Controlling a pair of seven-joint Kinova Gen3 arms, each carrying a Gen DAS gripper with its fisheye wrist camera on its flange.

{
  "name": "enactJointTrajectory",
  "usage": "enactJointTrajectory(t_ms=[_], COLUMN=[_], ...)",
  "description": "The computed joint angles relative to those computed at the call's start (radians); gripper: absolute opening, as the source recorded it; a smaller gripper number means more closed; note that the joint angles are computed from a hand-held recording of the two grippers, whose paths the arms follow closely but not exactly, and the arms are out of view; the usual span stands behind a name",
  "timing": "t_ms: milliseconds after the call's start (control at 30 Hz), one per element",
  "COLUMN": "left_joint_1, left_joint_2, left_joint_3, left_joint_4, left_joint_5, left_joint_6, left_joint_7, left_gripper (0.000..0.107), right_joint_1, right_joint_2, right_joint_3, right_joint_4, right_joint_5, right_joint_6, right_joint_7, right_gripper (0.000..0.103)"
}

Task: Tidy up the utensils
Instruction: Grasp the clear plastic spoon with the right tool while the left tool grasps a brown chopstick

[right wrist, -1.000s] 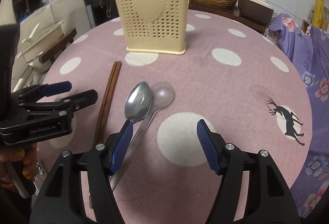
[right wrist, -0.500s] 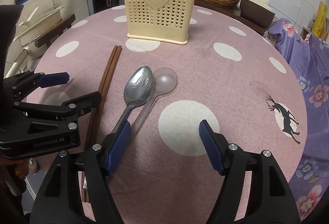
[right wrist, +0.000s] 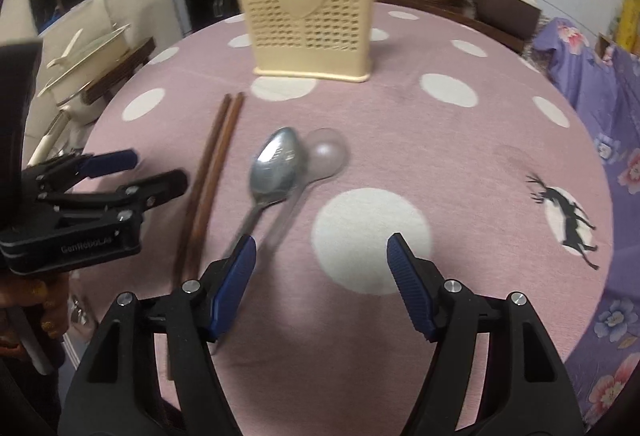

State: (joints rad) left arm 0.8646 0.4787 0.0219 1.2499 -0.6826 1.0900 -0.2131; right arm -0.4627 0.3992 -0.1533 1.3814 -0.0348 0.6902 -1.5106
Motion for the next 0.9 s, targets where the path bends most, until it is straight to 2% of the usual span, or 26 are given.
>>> enactJointTrajectory(t_ms=[167, 400, 467, 633, 733, 900], left_joint_1=[-0.002, 0.012, 0.003, 0.001, -0.008, -0.018], left_joint_2=[0.042, 0.053, 0.035, 0.025, 0.021, 0.044], left_joint_3=[0.006, -0.013, -0.005, -0.017, -0.012, -0.009], left_joint_4=[-0.063, -0.079, -0.049, -0.039, -0.038, -0.073], left_joint_5=[0.018, 0.03, 0.028, 0.033, 0.031, 0.036], left_joint_6=[0.037, 0.058, 0.041, 0.061, 0.053, 0.058], left_joint_7=[-0.067, -0.085, -0.069, -0.042, -0.033, -0.057], left_gripper=[0.078, 0.078, 0.078, 0.078, 0.078, 0.072], right_joint_1=[-0.061, -0.047, -0.025, 0.012, 0.047, 0.018], right_joint_2=[0.007, 0.009, 0.009, 0.01, 0.007, 0.026], right_joint_3=[0.039, 0.053, 0.053, 0.042, 0.009, 0.009], right_joint_4=[-0.006, -0.02, -0.02, -0.015, -0.008, -0.028], right_joint_5=[0.079, 0.115, 0.106, 0.074, 0.023, 0.039], right_joint_6=[0.008, 0.037, 0.04, 0.027, 0.008, 0.009], right_joint_7=[-0.066, -0.088, -0.095, -0.1, -0.058, -0.019], right_gripper=[0.069, 0.069, 0.069, 0.069, 0.069, 0.067])
